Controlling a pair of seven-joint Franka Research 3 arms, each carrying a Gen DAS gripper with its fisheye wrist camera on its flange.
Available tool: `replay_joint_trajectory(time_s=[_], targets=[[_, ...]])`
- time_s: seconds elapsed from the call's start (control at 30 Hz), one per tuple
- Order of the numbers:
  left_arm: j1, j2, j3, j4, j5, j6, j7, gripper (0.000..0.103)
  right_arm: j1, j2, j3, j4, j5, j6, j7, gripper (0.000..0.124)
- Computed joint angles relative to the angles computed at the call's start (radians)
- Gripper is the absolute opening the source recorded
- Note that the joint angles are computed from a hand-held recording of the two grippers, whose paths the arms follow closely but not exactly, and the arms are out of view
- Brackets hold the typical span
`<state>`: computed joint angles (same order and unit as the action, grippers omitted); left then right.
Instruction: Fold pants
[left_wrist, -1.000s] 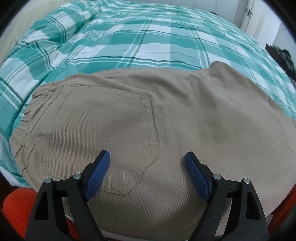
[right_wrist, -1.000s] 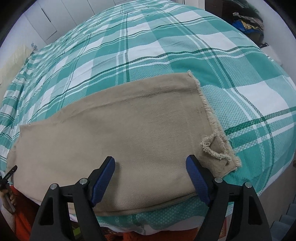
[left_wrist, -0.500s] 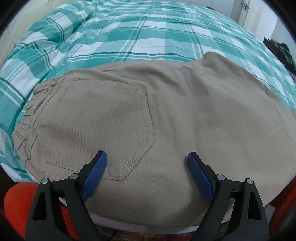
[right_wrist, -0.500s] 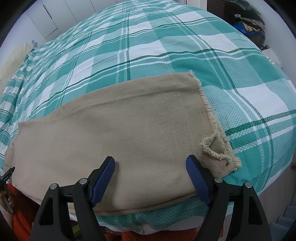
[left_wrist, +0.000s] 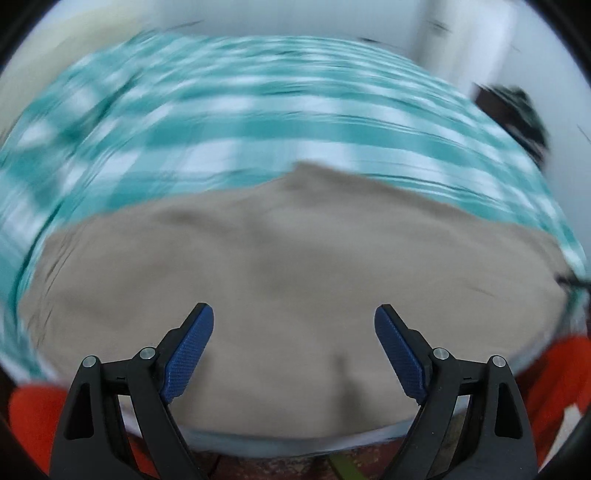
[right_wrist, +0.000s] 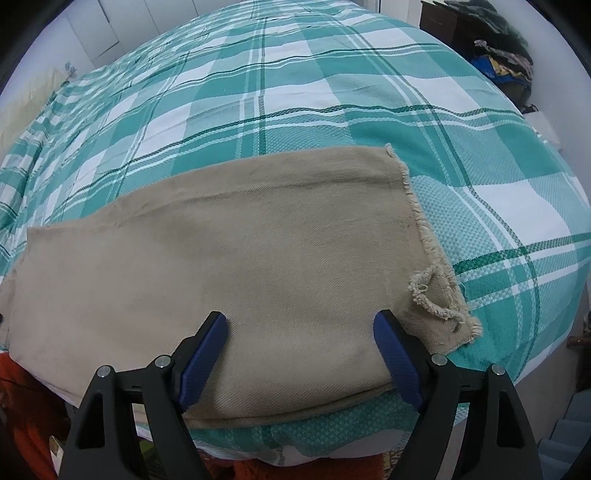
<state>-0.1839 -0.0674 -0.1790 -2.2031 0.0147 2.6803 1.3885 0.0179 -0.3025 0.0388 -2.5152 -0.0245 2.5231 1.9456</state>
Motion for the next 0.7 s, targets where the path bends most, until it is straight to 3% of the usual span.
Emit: replay_joint_trajectory(time_s=[0.17, 0.27, 0.4, 0.47, 0.57, 0.7], targets=[[-0.083, 0.17, -0.079, 0.255, -0.16, -0.102, 0.208, 0.09, 0.005, 0.01, -0.004, 0.01, -0.004, -0.008, -0.02, 0.084], [-0.138, 0.3, -0.113, 0.422, -0.058, -0.149, 0.183, 0.09, 0.009, 0.001, -0.011, 0.0, 0.014, 0.003, -0.04, 0.085], [-0.222, 0.438, -0.112, 0.567, 0.113, -0.245, 0.12, 0.089, 0.006, -0.017, -0.005, -0.014, 0.011, 0.01, -0.048, 0.085], [-0.247, 0.46, -0.12, 0.557, 0.149, -0.301, 0.103, 0.085, 0.007, -0.024, -0.007, -0.022, 0.018, 0.017, -0.059, 0.085], [-0.247, 0.387, -0.127, 0.423, 0.184, -0.199, 0.087, 0.085, 0.006, -0.033, -0.01, -0.03, 0.031, 0.023, -0.077, 0.084], [-0.206, 0.371, -0.156, 0.412, 0.094, -0.22, 0.134, 0.087, -0.003, -0.042, 0.003, -0.036, 0.016, 0.027, -0.077, 0.084]])
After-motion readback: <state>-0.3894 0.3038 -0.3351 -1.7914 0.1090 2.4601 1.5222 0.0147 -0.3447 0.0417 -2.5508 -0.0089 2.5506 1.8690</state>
